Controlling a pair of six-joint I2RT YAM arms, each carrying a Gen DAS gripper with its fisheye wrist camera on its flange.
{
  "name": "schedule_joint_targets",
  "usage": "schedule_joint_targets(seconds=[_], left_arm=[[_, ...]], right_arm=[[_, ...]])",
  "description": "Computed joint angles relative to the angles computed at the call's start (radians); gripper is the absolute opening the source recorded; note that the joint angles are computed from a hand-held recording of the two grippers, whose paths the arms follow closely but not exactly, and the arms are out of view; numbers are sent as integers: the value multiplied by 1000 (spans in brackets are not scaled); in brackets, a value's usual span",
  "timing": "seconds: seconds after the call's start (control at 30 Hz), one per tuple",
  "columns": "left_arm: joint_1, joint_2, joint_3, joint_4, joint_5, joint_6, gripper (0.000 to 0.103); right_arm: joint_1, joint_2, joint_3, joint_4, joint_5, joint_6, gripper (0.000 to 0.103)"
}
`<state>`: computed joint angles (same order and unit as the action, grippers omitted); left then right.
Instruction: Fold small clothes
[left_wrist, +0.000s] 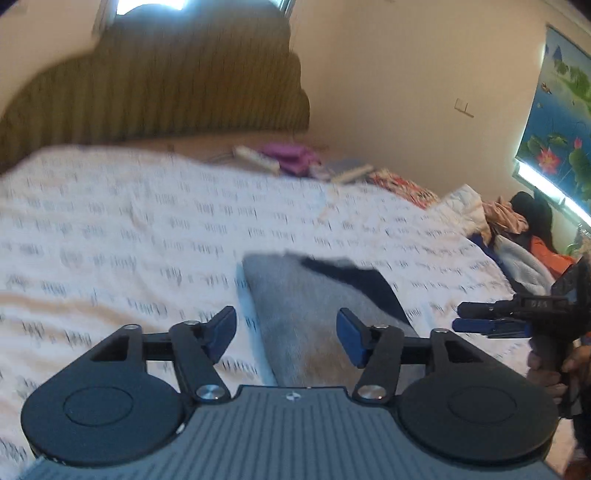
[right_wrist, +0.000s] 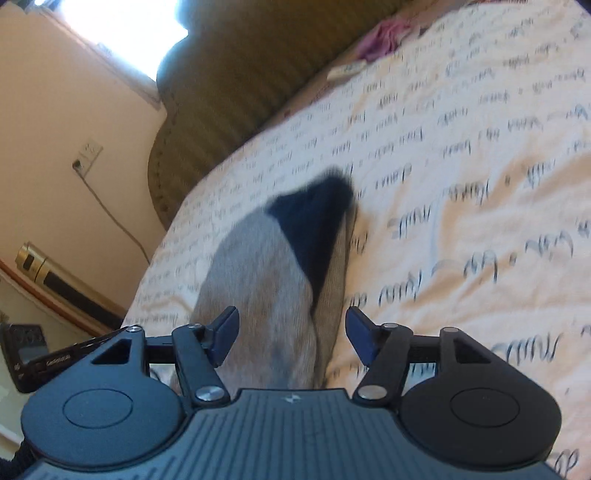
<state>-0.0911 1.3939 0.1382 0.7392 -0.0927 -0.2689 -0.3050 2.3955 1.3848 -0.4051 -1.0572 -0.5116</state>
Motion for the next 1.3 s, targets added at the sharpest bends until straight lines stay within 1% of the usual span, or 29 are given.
schedule_joint_targets(seconds=[0.03, 0.07, 0.1, 0.17, 0.2, 0.23, 0.27, 0.33, 0.37, 0.4, 0.43, 0.5, 0.53, 0.57, 0.6, 0.63, 0.7, 0.77, 0.8, 0.83, 0.87, 0.93, 1.0, 1.1, 1.13, 1.17, 1.23, 1.27, 1.3], left_arm=[[-56, 86, 23, 85, -81, 26, 70], [-122, 211, 74, 156, -155, 50, 69], [-169, 329, 135, 189, -200, 64, 68], [-246, 533, 272, 187, -245, 105, 62], [-273, 621, 337, 175, -259, 138, 57], [-292, 684, 388, 154, -272, 155, 56], [-305, 753, 420, 171, -289, 165, 57], [-313, 857, 410, 322, -310, 193, 56], [-311, 862, 390, 352, -306, 196, 57], [-308, 835, 370, 342, -294, 191, 57], [-299, 800, 331, 350, -272, 180, 57], [-292, 727, 241, 388, -254, 154, 65], [-293, 704, 187, 436, -267, 137, 72], [-296, 694, 134, 495, -283, 111, 81], [-284, 695, 89, 545, -277, 79, 85], [-270, 695, 61, 556, -265, 42, 86], [-239, 679, 58, 462, -216, -20, 82], [-234, 699, 92, 377, -204, -60, 75], [-231, 698, 116, 317, -191, -82, 75], [-218, 695, 136, 273, -158, -101, 75], [-185, 700, 158, 244, -99, -113, 77], [-180, 711, 193, 198, -83, -153, 79], [-175, 710, 239, 142, -75, -151, 77], [-189, 683, 248, 96, -77, -153, 70], [-189, 680, 247, 94, -71, -153, 64], [-191, 676, 254, 81, -67, -154, 54], [-188, 673, 274, 54, -53, -152, 49], [-189, 669, 279, 44, -51, -151, 44], [-188, 664, 277, 41, -47, -148, 40]], right_arm=[[23, -15, -12, 92, -14, 93, 64], [44, -20, -9, 147, -23, 155, 64], [87, -25, -14, 247, -24, 254, 64], [158, -3, 10, 361, -11, 370, 64], [208, 24, 40, 392, 18, 421, 64], [246, 62, 102, 365, 55, 422, 63], [276, 90, 144, 349, 102, 419, 63], [330, 170, 254, 256, 228, 363, 61], [340, 200, 265, 277, 259, 359, 61], [325, 210, 225, 366, 224, 370, 61], [315, 207, 217, 363, 208, 374, 61], [292, 157, 164, 355, 193, 392, 61], [268, 114, 113, 358, 166, 393, 63], [242, 82, 67, 370, 130, 381, 63], [210, 50, 14, 388, 90, 370, 66], [176, 37, -12, 359, 58, 323, 72], [119, 28, -41, 254, 75, 195, 74], [86, 57, -35, 164, 122, 116, 74], [77, 80, -16, 111, 140, 89, 74], [63, 101, -25, 117, 113, 75, 74], [51, 106, -36, 123, 83, 75, 74], [49, 147, 43, -37, 42, 35, 74], [69, 167, 84, -119, 41, -6, 74], [107, 147, 60, -96, 60, -8, 75], [116, 145, 58, -99, 59, -9, 75], [124, 148, 61, -107, 55, -14, 75], [141, 148, 46, -77, 50, -11, 74], [146, 148, 43, -74, 50, -19, 72], [148, 142, 37, -70, 59, -27, 60]])
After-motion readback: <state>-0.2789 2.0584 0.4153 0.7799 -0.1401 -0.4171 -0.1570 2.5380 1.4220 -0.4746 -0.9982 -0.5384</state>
